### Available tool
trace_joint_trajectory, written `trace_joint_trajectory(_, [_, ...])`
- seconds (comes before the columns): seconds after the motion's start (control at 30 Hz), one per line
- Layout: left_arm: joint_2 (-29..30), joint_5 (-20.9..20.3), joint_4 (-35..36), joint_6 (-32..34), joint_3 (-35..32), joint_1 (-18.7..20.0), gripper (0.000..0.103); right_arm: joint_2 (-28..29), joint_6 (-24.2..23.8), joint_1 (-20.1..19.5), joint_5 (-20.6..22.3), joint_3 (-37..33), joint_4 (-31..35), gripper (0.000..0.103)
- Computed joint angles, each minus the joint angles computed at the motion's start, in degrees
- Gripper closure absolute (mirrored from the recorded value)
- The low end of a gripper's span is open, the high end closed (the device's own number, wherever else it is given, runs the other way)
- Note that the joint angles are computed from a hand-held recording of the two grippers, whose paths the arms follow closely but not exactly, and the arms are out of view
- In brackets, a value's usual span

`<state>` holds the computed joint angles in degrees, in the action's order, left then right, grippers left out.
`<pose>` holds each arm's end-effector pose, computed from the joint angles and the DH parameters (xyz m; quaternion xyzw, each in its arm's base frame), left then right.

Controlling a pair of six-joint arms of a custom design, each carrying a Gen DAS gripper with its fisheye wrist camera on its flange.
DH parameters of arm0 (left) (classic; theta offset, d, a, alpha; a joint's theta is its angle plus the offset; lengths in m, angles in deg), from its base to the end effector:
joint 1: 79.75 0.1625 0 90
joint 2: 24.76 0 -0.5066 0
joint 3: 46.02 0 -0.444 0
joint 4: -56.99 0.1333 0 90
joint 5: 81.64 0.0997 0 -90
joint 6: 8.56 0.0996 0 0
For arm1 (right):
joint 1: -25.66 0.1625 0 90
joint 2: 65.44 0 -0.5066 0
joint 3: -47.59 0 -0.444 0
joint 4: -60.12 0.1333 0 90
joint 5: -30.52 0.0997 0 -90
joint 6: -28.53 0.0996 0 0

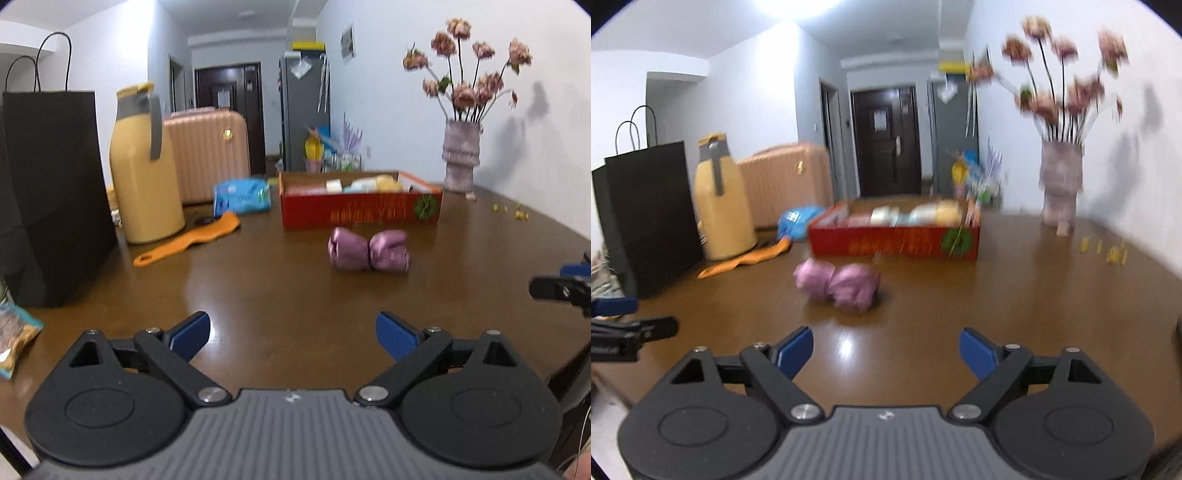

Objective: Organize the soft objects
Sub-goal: 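Lower the left tool onto the pink satin bow and close on it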

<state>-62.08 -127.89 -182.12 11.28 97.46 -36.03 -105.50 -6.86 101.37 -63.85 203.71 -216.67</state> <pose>-0.1503 -0.4235 0.0584 0.3568 0.7982 -0.4100 0.2598 0.0430 -0.3405 0.1510 0.1275 -0.8052 0.5118 0.2712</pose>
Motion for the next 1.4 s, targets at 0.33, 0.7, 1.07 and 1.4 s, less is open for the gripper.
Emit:
trace_joint_trajectory(0.33, [-0.52,-2.22,3.60,-0.60,-4.98,2.93,0.005,-0.05,3.10,0.06,-0.35,-2.31,2.27,0.019])
trace_joint_trajectory(0.7, [0.98,-15.03,19.02,-2.98,-21.47,9.88,0.016,-10.33,3.96,2.82,-2.76,-16.16,28.37,0.035])
trace_joint_trajectory(1.07, [4.10,-23.32,36.95,-7.81,-33.62,15.82,0.035,-10.40,10.34,1.73,0.60,-28.66,47.19,0.048])
trace_joint_trajectory(1.4, [3.30,-31.01,42.08,-9.37,-33.65,18.82,0.074,-9.94,13.78,-0.99,6.63,-29.17,52.29,0.075])
